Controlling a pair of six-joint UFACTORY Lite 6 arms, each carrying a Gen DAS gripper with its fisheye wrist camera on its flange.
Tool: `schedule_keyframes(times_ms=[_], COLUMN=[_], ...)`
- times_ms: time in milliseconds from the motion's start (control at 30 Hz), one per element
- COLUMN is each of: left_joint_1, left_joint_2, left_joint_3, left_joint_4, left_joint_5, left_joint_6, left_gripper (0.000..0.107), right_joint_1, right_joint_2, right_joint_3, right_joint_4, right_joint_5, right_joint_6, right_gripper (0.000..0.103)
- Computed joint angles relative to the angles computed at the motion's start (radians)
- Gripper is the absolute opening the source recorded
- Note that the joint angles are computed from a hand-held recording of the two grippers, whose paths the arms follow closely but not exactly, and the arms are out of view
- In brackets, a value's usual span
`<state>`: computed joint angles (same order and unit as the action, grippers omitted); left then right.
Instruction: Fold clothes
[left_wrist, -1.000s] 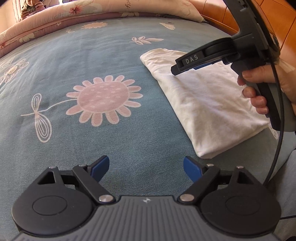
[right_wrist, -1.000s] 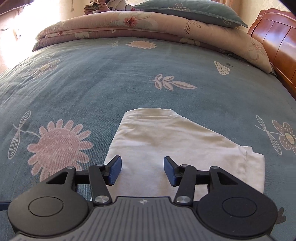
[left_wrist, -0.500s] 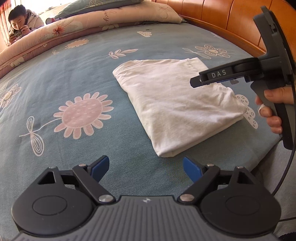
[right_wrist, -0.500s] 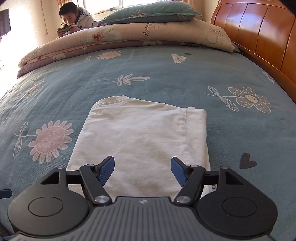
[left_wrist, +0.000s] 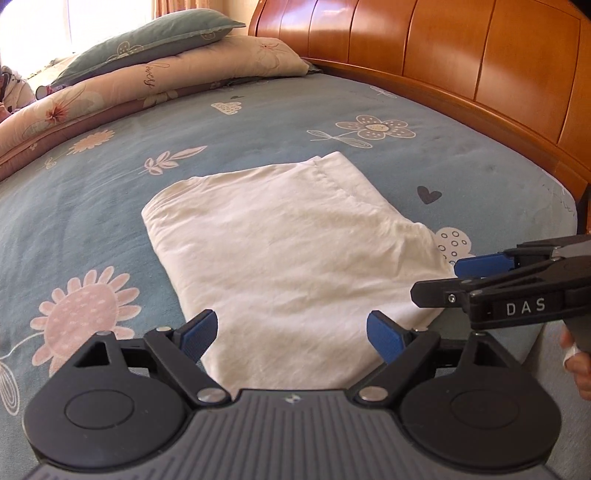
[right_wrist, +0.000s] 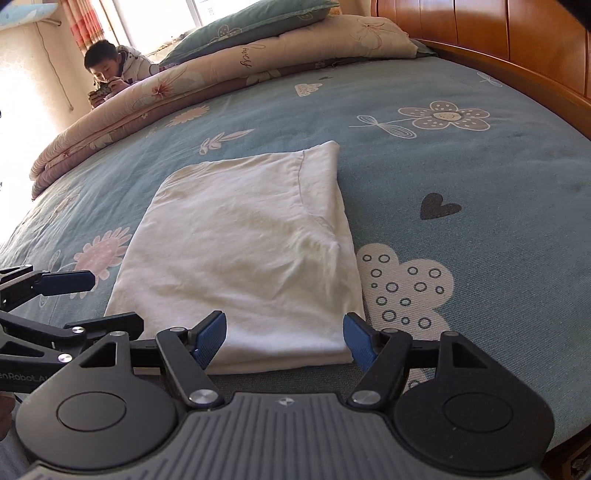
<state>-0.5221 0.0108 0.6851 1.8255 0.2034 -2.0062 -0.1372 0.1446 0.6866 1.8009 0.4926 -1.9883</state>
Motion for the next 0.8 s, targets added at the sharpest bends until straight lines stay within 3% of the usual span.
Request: schedule_keyframes(times_ms=[67, 167, 300, 433, 533, 600, 667, 733, 767, 800], left_joint_1=[-0.01, -0.035, -0.05, -0.013, 0.011, 0.007, 0.002, -0.006, -0.029, -0.053], left_joint_2=[0.066, 0.066, 0.012, -0.139, -0.206, -0.227, -0.248, -0.246, -0.233, -0.219], left_joint_3=[0.03, -0.019, -0.092, -0.201, -0.229, -0.235, -0.242, -0.232, -0.223, -0.212], left_joint_4=[-0.025, 0.072, -0.149, -0.24, -0.407, -0.385, -0.339, -0.219, -0.205, -0.212], left_joint_5=[-0.002, 0.025, 0.032, 0.004, -0.006, 0.002, 0.011, 0.024, 0.059, 0.097], left_joint_6=[0.023, -0.058, 0.177, 0.228, 0.344, 0.321, 0.275, 0.181, 0.179, 0.196], left_gripper=[0.088, 0.093, 0.095, 0.095, 0.095, 0.095, 0.094, 0.088, 0.074, 0.067], right_joint_1=[0.0, -0.015, -0.057, -0.104, -0.129, -0.13, -0.178, -0.231, -0.248, -0.26], right_joint_2=[-0.028, -0.031, -0.014, -0.004, 0.014, 0.044, 0.094, 0.135, 0.141, 0.137], right_joint_3=[-0.029, -0.048, -0.056, -0.058, -0.042, -0.006, 0.045, 0.084, 0.09, 0.088], right_joint_4=[0.042, 0.054, 0.036, 0.031, 0.057, 0.066, -0.016, -0.08, -0.091, -0.094], right_joint_5=[-0.011, -0.001, 0.006, 0.047, 0.092, 0.09, 0.158, 0.224, 0.233, 0.227], right_joint_6=[-0.067, -0.123, -0.124, -0.114, -0.117, -0.093, 0.018, 0.11, 0.131, 0.135], right_gripper=[0.076, 0.078, 0.078, 0.078, 0.078, 0.078, 0.075, 0.074, 0.074, 0.074])
